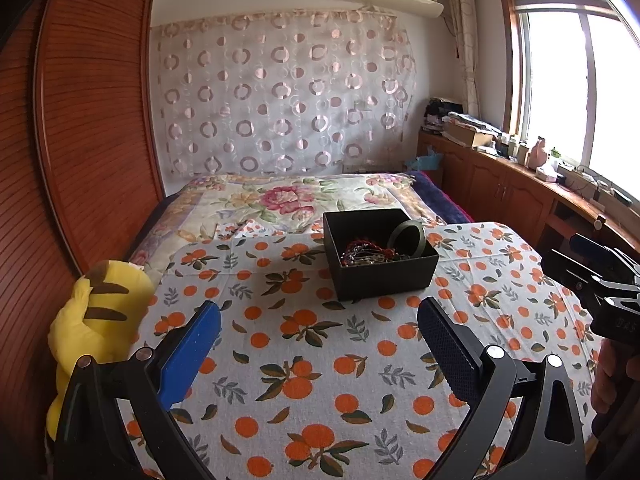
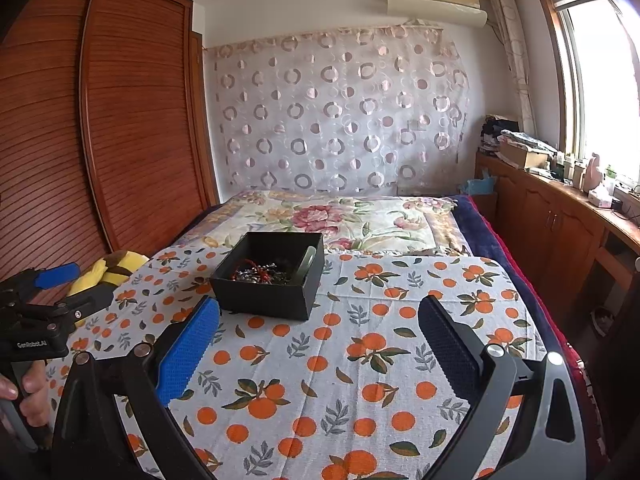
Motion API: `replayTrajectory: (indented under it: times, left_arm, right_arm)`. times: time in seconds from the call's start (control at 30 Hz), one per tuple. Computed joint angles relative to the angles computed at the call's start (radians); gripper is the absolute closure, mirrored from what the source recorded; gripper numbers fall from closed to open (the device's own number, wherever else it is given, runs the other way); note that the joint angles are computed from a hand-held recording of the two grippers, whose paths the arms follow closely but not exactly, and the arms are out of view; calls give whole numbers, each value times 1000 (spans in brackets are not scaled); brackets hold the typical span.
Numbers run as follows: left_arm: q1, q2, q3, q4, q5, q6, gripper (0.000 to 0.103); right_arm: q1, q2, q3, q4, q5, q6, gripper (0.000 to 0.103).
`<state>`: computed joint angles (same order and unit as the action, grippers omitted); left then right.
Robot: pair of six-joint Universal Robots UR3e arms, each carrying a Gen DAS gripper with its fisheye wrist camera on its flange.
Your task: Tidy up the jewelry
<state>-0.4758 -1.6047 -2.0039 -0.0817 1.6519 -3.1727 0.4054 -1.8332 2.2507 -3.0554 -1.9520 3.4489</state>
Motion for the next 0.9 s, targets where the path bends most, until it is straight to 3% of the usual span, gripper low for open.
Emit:
replayTrajectory:
  times: [0.9]
  left_arm:
    - [-10,12,-4,4,1,-7,8]
  right_arm:
    - [15,13,-14,3,-12,6,3]
